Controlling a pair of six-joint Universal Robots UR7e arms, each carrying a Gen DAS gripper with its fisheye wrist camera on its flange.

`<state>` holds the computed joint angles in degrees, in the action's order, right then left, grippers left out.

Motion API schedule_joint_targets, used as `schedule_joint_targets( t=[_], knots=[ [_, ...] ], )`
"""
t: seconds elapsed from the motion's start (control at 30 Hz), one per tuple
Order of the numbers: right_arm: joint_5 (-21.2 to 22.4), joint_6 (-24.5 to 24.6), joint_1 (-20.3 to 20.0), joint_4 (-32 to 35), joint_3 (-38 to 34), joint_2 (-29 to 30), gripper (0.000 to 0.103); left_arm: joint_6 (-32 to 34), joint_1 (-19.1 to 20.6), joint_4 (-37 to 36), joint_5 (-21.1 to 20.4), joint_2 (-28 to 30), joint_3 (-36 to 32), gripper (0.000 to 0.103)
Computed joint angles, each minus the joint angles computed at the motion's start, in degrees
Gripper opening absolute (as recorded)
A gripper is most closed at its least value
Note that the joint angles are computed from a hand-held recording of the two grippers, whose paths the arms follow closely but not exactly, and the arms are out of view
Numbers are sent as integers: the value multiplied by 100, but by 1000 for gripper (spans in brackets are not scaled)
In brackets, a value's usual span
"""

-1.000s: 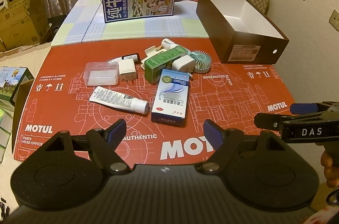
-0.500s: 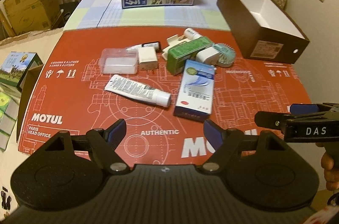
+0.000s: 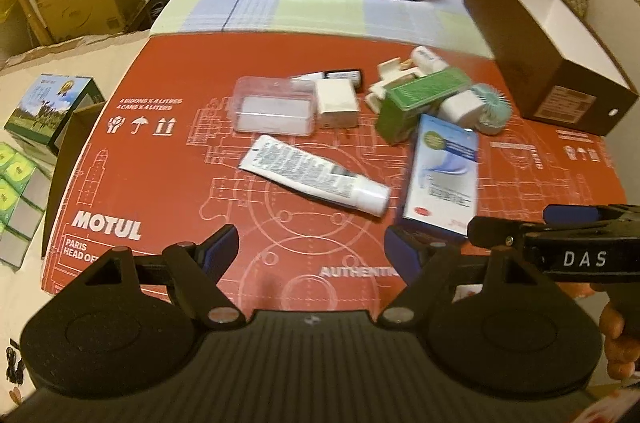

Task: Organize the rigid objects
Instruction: 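Reach the left tool to the white tube while the right tool reaches the blue-white box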

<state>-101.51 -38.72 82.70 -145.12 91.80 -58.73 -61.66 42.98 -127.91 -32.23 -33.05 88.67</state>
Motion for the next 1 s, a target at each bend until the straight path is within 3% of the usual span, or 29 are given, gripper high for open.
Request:
schedule_joint_targets(
  t=[0.33, 0.6, 0.7, 0.87, 1.0],
  knots=[
    [-299, 442, 186, -278, -306, 636, 99, -248, 269, 231, 51, -124, 73, 77],
    [-609, 596, 238, -524, -449, 957, 93, 19, 399, -67, 30, -113, 79, 77],
    [-714, 569, 212, -538, -483, 1001, 87, 221, 438, -257, -2, -75, 48, 77],
    [-868, 442, 124, -583, -469, 963, 68, 604, 504, -585, -61, 50, -70, 77],
    [-832, 196, 23, -685, -378, 833, 68, 901, 572, -824, -133, 232, -279, 77]
  ],
)
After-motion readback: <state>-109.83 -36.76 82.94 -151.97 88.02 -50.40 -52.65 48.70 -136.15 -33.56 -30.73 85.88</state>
